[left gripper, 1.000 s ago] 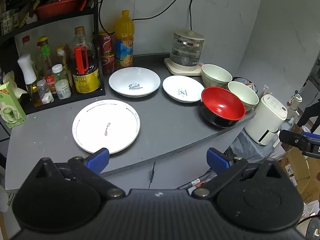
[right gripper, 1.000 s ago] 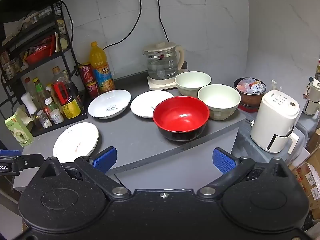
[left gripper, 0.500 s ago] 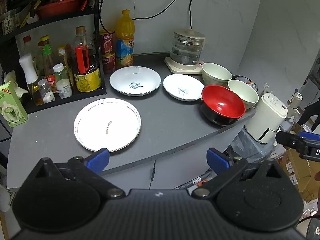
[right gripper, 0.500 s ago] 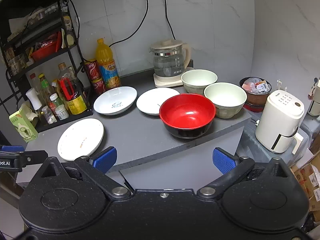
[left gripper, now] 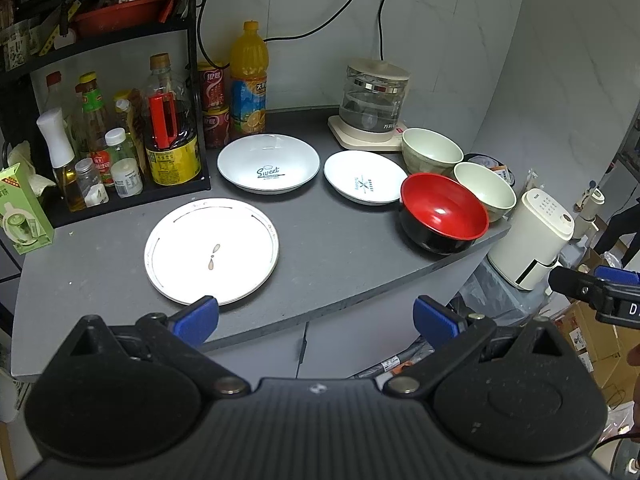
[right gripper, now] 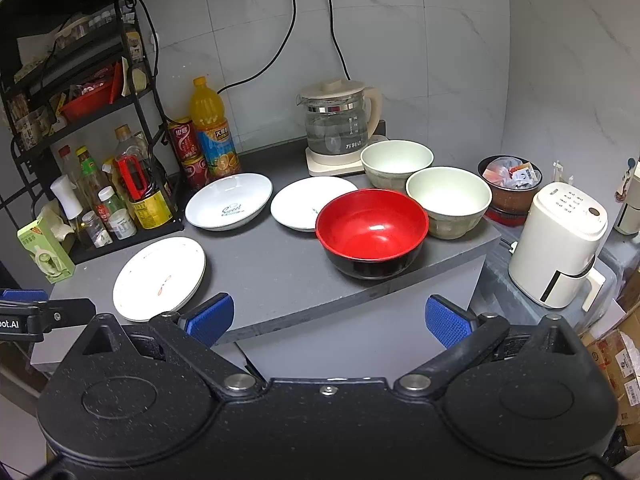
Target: Organize plates and bowls
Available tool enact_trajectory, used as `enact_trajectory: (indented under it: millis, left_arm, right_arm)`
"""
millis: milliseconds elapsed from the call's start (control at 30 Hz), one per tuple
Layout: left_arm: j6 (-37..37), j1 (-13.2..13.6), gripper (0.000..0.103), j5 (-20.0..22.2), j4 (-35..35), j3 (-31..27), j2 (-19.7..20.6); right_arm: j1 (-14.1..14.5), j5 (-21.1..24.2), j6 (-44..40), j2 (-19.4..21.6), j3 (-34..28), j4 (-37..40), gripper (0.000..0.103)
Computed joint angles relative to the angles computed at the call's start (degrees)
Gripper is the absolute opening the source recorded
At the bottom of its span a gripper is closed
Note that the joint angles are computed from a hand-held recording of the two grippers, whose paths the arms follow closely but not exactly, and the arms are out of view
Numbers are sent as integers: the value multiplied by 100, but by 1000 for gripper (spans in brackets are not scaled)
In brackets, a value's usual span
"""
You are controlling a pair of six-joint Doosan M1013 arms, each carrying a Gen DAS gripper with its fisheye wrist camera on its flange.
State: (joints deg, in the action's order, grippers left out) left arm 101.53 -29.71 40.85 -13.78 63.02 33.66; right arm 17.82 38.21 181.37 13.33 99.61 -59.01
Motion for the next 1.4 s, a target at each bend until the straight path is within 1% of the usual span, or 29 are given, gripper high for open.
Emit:
enact_trajectory:
  millis: [200, 800, 1267, 1400]
  left_arm:
    - [-19, -20, 103, -21, 6, 8, -13]
    - [-176, -64, 103, -10, 86, 33, -56]
    - [-213, -47, 103, 27, 151, 5, -71]
    - [-234, -60, 102, 22, 175, 7, -71]
  right_arm:
    - [-17, 7, -89, -16, 1, 53, 103]
    - [30, 18, -11, -51, 73, -74, 103]
    - [18, -37, -8, -79, 91, -88, 103]
    - [-18, -131, -20, -116, 136, -88, 103]
